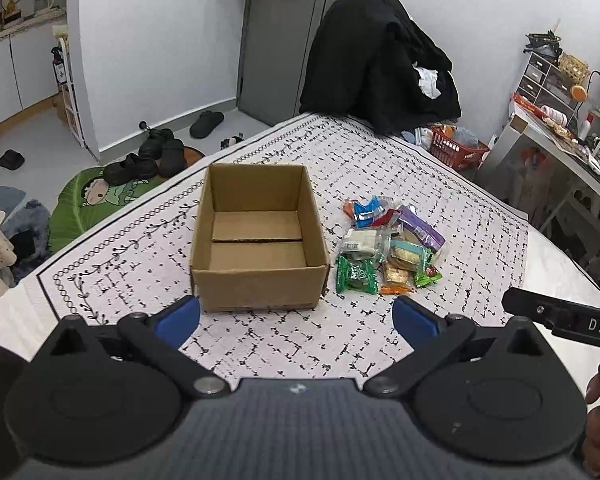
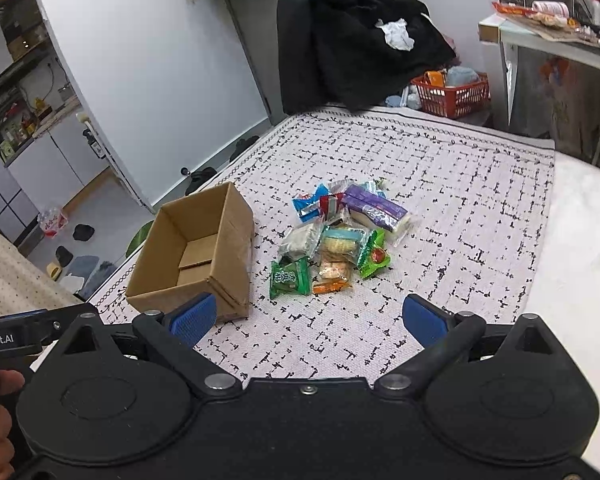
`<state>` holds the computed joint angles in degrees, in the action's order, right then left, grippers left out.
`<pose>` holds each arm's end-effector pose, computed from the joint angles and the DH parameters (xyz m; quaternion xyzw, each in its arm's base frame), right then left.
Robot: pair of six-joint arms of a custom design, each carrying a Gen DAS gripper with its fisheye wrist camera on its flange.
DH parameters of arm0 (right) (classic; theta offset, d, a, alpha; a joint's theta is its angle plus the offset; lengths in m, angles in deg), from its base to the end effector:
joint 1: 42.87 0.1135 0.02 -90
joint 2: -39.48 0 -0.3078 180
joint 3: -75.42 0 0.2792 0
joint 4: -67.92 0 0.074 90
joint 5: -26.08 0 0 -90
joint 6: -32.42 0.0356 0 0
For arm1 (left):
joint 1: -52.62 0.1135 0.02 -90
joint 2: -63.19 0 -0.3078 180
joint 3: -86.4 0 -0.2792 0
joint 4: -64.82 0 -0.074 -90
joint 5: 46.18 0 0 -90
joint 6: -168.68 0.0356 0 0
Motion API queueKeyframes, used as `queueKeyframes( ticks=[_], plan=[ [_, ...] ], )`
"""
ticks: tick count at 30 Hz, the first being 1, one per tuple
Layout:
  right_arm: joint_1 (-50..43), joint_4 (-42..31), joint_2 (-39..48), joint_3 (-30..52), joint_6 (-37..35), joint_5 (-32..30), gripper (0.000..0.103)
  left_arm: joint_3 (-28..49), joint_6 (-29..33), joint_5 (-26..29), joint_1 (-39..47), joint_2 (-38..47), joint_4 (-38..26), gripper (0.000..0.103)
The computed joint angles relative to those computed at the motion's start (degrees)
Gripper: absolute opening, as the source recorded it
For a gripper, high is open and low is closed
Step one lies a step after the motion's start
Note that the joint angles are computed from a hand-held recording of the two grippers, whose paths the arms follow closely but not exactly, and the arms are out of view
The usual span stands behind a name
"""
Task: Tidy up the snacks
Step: 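Move the left gripper to the green candy packets and close on them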
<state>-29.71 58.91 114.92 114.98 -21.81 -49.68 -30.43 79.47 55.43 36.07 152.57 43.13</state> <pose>0.2413 0.0474 0.1712 0.2263 0.8893 0.0534 0.3938 0.3240 -0.1038 0.2172 0.1759 0.9124 -0.1425 0.3410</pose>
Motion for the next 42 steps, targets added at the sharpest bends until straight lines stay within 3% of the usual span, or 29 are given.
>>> queueKeyframes(
  ticks=[6,12,29,37,42],
  plan=[
    [-3.6,4.4,3.9,-0.6,-0.8,-2.5,0.099,2.0,-1.3,-0.2,-2.1,3.7,0.6,0.102],
    [-8.4,9.7,9.4,-0.8,0.4,-6.7,0.09,3.6,-3.8,-1.7,-4.3,7.1,2.7,0.098],
    [-20.0,30.6,29.4,-0.5,6.5,-20.9,0.062,11.1,-12.3,-5.8,-10.8,18.3,4.3,0.076],
    [-23.8,38.7,39.5,2.7,10.0,-25.2,0.041,16.4,-15.3,-6.2,-13.9,24.4,3.6,0.061],
    [-26.2,42.4,45.2,4.4,11.0,-28.5,0.04,19.2,-16.9,-7.9,-16.0,27.9,4.2,0.056]
  ],
)
